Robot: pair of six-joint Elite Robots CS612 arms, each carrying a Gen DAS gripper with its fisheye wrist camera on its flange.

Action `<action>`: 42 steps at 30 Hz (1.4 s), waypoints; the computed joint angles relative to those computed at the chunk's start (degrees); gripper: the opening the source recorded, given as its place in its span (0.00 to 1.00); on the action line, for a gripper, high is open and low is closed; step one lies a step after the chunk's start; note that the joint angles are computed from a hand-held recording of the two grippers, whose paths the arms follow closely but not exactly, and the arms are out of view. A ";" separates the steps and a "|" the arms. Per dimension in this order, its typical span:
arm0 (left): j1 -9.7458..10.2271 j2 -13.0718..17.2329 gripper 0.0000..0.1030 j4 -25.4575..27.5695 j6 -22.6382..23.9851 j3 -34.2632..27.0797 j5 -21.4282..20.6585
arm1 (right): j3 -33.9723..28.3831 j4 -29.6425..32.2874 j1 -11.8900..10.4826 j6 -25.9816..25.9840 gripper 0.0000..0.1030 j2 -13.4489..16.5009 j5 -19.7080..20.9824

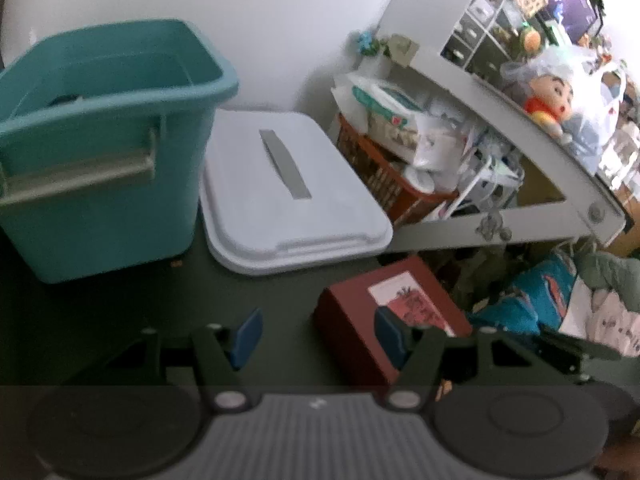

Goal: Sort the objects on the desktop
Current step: 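Bring the right tool down onto the red box while the left tool reaches its edge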

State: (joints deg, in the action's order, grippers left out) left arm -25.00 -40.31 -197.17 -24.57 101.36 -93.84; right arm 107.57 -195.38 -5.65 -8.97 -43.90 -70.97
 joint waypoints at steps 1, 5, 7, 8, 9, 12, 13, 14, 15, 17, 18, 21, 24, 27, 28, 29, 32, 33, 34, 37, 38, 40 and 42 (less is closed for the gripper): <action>-0.02 0.13 0.64 0.29 0.39 -0.16 -0.22 | -0.05 0.00 0.11 -0.16 0.71 0.03 -0.16; 0.06 0.56 0.64 0.70 0.81 -0.71 -1.25 | -0.22 -0.55 0.96 -3.09 0.73 0.30 -2.44; 0.16 0.74 0.64 0.71 0.55 -0.91 -1.82 | -0.19 -0.68 1.36 -4.81 0.77 0.37 -3.33; 0.17 0.80 0.64 0.78 0.50 -0.96 -1.97 | -0.13 -0.65 1.44 -5.32 0.77 0.35 -3.31; 0.18 0.84 0.64 0.86 0.49 -0.96 -2.07 | -0.07 -0.62 1.49 -5.74 0.77 0.33 -3.26; 0.23 0.88 0.63 1.31 0.23 -0.92 -2.46 | -0.03 -0.45 1.39 -6.01 0.77 0.28 -2.70; 0.26 0.89 0.63 1.48 0.13 -0.95 -2.65 | -0.03 -0.50 1.23 -5.56 0.77 0.28 -2.34; 0.29 0.87 0.62 1.61 0.03 -0.96 -2.84 | -0.05 -0.72 1.07 -4.94 0.77 0.34 -2.07; 0.32 0.86 0.62 1.67 -0.06 -0.98 -3.03 | -0.07 -0.95 0.92 -4.32 0.75 0.40 -1.80; 0.32 0.92 0.62 1.63 -0.13 -1.11 -3.36 | -0.08 -1.35 0.71 -3.67 0.69 0.48 -1.71; 0.30 0.96 0.62 1.58 -0.11 -1.19 -3.49 | -0.08 -1.53 0.63 -3.53 0.66 0.50 -1.79; 0.21 0.99 0.61 1.55 0.09 -1.25 -3.80 | -0.05 -1.71 0.44 -3.14 0.61 0.52 -1.78; 0.11 1.04 0.61 1.82 0.39 -1.34 -4.24 | -0.10 -1.71 0.56 -3.65 0.60 0.55 -2.28; 0.04 1.07 0.61 1.95 0.63 -1.50 -4.66 | -0.27 0.22 0.27 -3.67 0.60 0.08 -1.49; 0.05 1.06 0.61 1.95 0.67 -1.55 -4.86 | -0.34 1.09 0.12 -3.62 0.60 -0.12 -1.07; 0.06 1.05 0.61 1.90 0.71 -1.60 -5.11 | -0.44 2.05 -0.07 -3.49 0.60 -0.36 -0.50; 0.08 1.02 0.61 1.52 0.76 -1.67 -5.72 | -1.08 4.93 -0.85 -3.93 0.61 -1.21 2.04; 0.07 1.02 0.61 1.43 0.83 -1.68 -5.91 | -1.33 5.49 -0.94 -4.85 0.61 -1.38 2.16; 0.04 1.01 0.61 1.48 0.94 -1.70 -6.07 | -1.63 6.31 -0.99 -5.80 0.61 -1.54 2.08; -0.01 0.96 0.60 1.49 1.11 -1.74 -6.47 | -2.38 9.25 -1.26 -8.10 0.61 -2.02 2.33; -0.01 0.98 0.59 1.41 1.12 -1.76 -6.59 | -2.59 9.94 -1.42 -8.23 0.61 -2.05 2.62; -0.01 1.07 0.59 1.38 0.94 -1.83 -6.58 | -2.93 10.43 -1.71 -7.53 0.62 -1.83 3.19; -0.01 1.19 0.58 1.60 0.50 -1.90 -6.48 | -3.04 9.58 -1.79 -6.23 0.62 -1.15 3.10</action>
